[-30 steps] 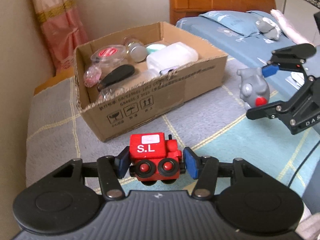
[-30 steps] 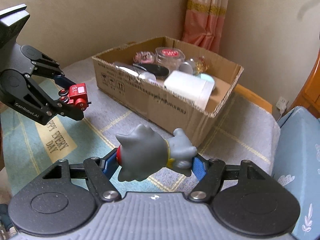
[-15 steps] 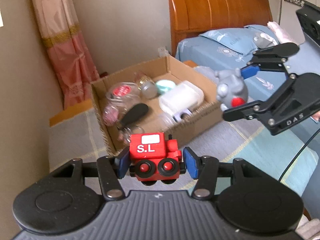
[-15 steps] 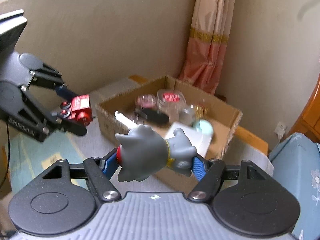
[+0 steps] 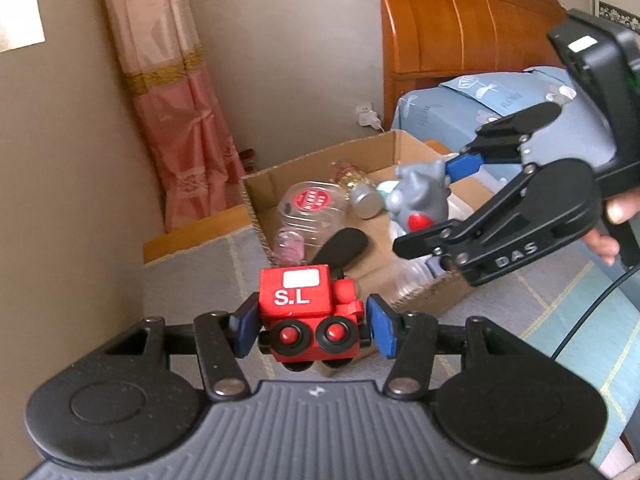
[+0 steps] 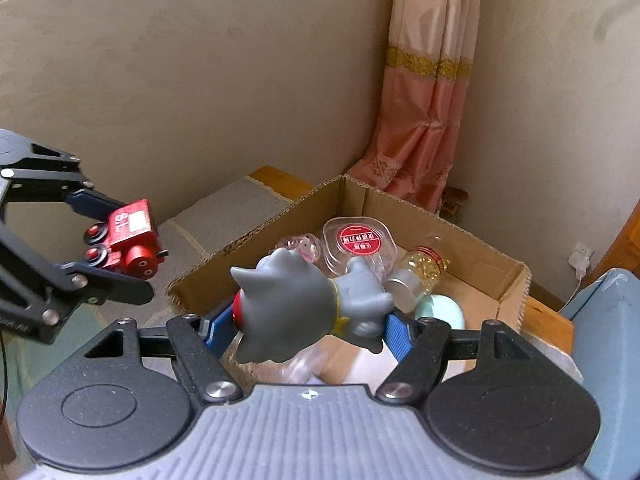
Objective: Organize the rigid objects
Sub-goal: 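Carry the red train and grey elephant over the box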
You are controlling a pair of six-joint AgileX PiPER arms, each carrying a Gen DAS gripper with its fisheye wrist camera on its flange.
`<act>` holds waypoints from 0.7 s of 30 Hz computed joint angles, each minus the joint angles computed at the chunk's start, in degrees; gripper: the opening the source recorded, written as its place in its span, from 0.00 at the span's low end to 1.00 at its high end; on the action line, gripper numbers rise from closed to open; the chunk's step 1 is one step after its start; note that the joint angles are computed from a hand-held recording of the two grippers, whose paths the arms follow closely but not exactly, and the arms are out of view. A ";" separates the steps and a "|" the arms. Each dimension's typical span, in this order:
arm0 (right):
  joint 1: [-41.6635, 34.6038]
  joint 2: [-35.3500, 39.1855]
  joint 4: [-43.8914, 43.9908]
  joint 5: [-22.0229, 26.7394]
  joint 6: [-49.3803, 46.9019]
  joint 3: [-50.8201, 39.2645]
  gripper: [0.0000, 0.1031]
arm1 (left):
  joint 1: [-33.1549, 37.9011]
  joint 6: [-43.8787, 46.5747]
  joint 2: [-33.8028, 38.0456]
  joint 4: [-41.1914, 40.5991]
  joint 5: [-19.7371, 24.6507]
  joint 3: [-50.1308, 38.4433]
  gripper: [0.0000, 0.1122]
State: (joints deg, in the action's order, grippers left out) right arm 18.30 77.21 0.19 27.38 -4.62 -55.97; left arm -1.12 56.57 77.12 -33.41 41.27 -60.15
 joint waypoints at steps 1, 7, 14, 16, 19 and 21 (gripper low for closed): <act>0.03 0.97 -0.16 -0.46 0.43 -0.44 0.75 | 0.00 -0.22 0.58 -0.02 -0.34 -0.44 0.49; 0.06 2.12 1.58 -2.03 1.23 0.27 0.95 | -0.68 -2.95 3.13 -0.27 -0.16 -4.38 0.49; -0.36 -6.76 0.39 -1.00 3.15 6.71 1.00 | -4.04 -5.13 2.83 1.76 -0.52 -5.47 0.49; -0.15 -9.71 -1.59 -0.16 5.52 8.48 1.00 | -5.27 -6.09 2.74 2.61 -0.36 -5.84 0.49; -0.18 -13.62 -3.44 2.34 7.89 10.23 1.00 | -7.83 -8.50 2.95 4.56 -0.06 -6.81 0.49; -0.53 -15.65 -4.03 3.76 8.87 11.08 1.00 | -9.44 -9.87 3.85 5.55 0.41 -8.10 0.49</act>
State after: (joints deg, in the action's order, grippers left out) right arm 17.78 61.56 -3.84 31.14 4.25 -44.89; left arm -10.56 46.70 80.97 -27.86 41.68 -68.25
